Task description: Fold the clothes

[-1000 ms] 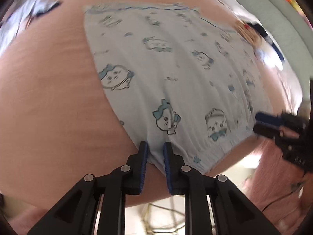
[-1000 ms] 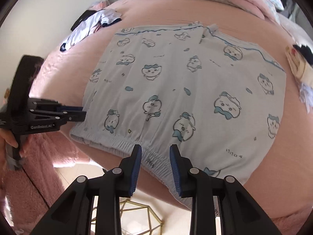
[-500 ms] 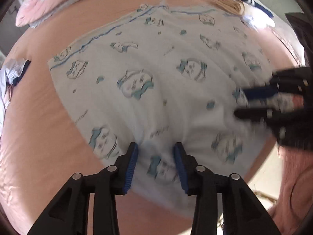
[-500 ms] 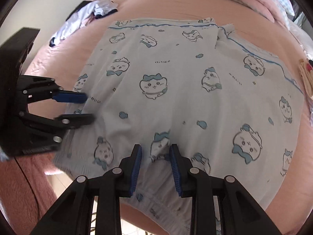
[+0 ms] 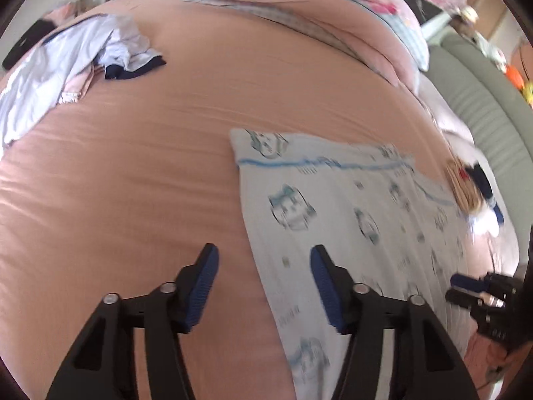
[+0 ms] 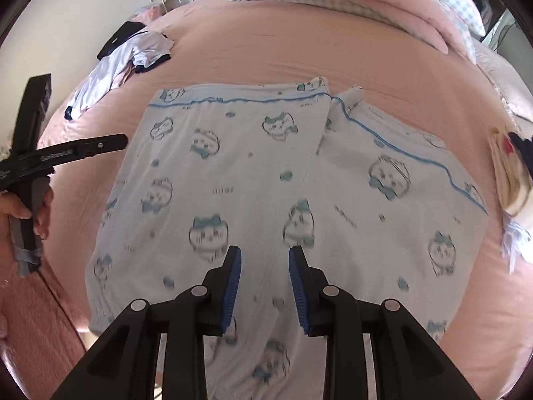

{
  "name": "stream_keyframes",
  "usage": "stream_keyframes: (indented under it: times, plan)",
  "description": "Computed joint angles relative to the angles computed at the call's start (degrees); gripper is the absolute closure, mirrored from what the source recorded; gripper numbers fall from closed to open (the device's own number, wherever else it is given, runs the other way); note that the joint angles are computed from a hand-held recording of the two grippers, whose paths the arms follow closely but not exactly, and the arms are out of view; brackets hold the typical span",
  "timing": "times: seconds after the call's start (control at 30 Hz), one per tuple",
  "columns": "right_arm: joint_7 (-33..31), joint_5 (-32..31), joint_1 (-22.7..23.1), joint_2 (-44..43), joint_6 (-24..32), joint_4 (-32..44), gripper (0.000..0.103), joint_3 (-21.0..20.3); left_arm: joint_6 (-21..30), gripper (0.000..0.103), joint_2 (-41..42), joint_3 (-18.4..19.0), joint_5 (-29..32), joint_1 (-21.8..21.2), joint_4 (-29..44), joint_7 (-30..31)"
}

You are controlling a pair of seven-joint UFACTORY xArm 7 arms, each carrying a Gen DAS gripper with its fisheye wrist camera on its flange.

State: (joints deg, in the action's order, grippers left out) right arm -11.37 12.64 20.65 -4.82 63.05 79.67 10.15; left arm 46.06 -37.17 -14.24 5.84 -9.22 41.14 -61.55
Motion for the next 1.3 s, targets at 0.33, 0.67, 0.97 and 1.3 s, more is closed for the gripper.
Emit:
stream_keyframes:
  times: [0.33, 0.67, 0.97, 1.3]
  plan:
    - [6.99, -4.27, 1.49, 14.0, -0.25, 12.1, 0.074, 0.68, -10.56, 0.103, 1.96, 7.56, -4.82, -1.19, -3.98, 12.32]
    - [6.92, -5.68, 2.33, 18.04, -1.83, 16.71, 0.074, 0.63, 13.61, 0.103, 3.11, 0.97, 9.38, 6.55, 4.56, 11.31]
    - [5.79, -4.58, 1.87, 28.78, 4.42, 32.33, 0.074, 0.56, -3.56, 0.068, 5.24, 4.76, 0.77, 3.63, 1.49, 12.05]
    - [8.4, -9.45, 6.52, 41.21, 11.19, 52.9, 0.074, -3.04, 8.51, 0.07, 12.88, -1.29, 17.99, 7.12, 10.45, 3.58]
